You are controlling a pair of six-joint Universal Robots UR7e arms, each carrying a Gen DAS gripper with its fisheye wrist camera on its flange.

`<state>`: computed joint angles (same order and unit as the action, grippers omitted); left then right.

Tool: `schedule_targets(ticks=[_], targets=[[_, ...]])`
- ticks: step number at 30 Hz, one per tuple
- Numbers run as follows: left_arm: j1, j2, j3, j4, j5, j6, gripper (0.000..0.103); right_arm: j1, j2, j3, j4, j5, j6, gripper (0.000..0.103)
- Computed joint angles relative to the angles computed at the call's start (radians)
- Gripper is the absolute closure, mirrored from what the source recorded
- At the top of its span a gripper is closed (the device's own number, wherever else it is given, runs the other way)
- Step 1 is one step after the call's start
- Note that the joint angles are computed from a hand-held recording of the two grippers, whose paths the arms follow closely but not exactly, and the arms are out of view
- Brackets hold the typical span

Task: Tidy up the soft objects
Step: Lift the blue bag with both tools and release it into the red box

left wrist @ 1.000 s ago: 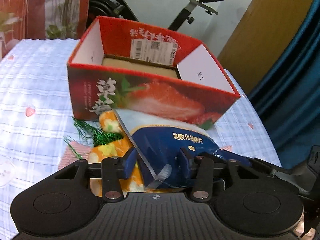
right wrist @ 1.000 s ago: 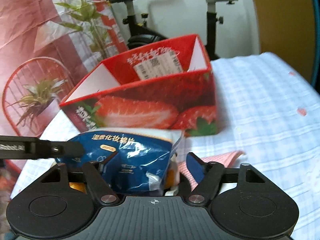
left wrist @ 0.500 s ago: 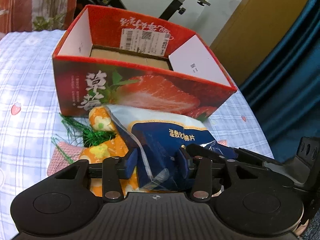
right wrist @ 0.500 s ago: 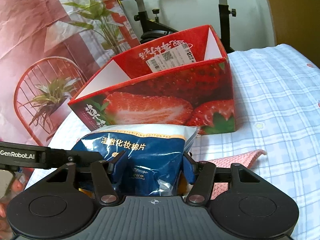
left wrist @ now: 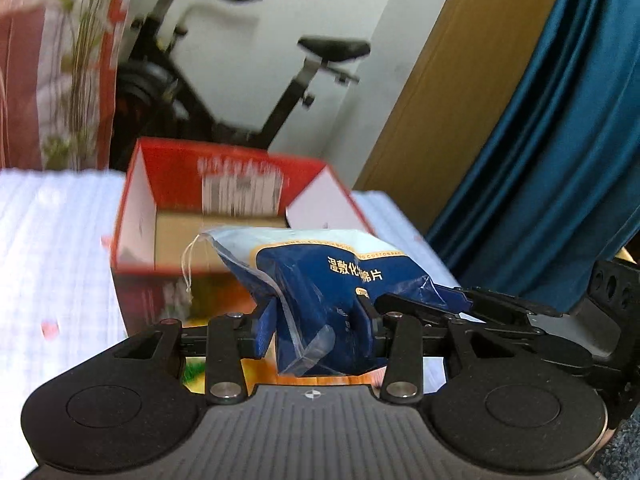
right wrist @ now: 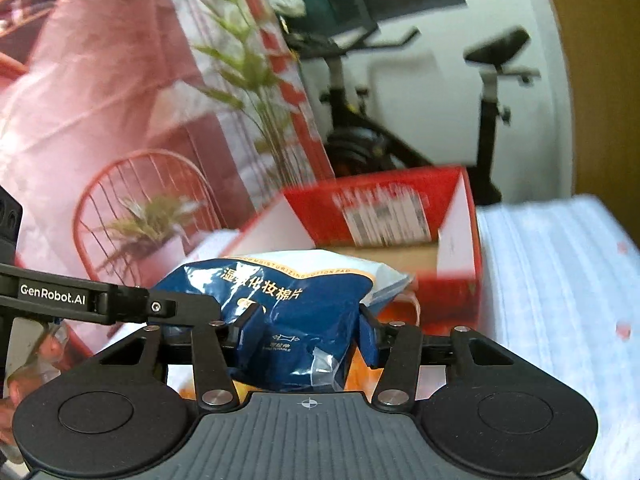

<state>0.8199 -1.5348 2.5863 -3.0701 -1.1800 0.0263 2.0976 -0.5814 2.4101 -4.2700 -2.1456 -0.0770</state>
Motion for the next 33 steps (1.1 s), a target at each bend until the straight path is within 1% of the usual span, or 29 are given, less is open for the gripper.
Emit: schedule_targets(ticks=[5,8,9,12,16,22,27,31,33], targets=[[0.018,0.055,-0.057,-0.083,-0.017,0.052,0.059,-0.011,-0.091,-0.048,0.077,0.034,-0.091,0.056],[0.044,0.141,-0.121,-0.118,-0.015,0.09,0.059,-0.032,-0.121,-0.092,0.126,0.05,-0.154,0.055],[0.062,0.173,-0.153,-0.106,-0.02,0.088,0.059,-0.044,-0.129,-0.112,0.152,0.055,-0.171,0.055],[0.124,0.237,-0.24,-0.048,-0.057,0.072,0.059,-0.097,-0.15,-0.163,0.254,0.075,-0.18,0.055],[0.19,0.355,-0.356,-0.003,-0.058,0.064,0.059,-0.173,-0.141,-0.244,0.373,0.088,-0.204,0.055],[0.246,0.441,-0.456,0.083,-0.047,0.034,0.059,-0.241,-0.093,-0.342,0.511,0.065,-0.187,0.055],[0.249,0.471,-0.477,0.117,-0.013,0.033,0.059,-0.275,-0.071,-0.37,0.585,0.055,-0.15,0.056],[0.264,0.486,-0.501,0.161,-0.014,0.04,0.058,-0.284,-0.07,-0.387,0.65,0.034,-0.121,0.056],[0.26,0.486,-0.497,0.172,0.01,0.037,0.058,-0.288,-0.076,-0.389,0.686,0.025,-0.09,0.055]])
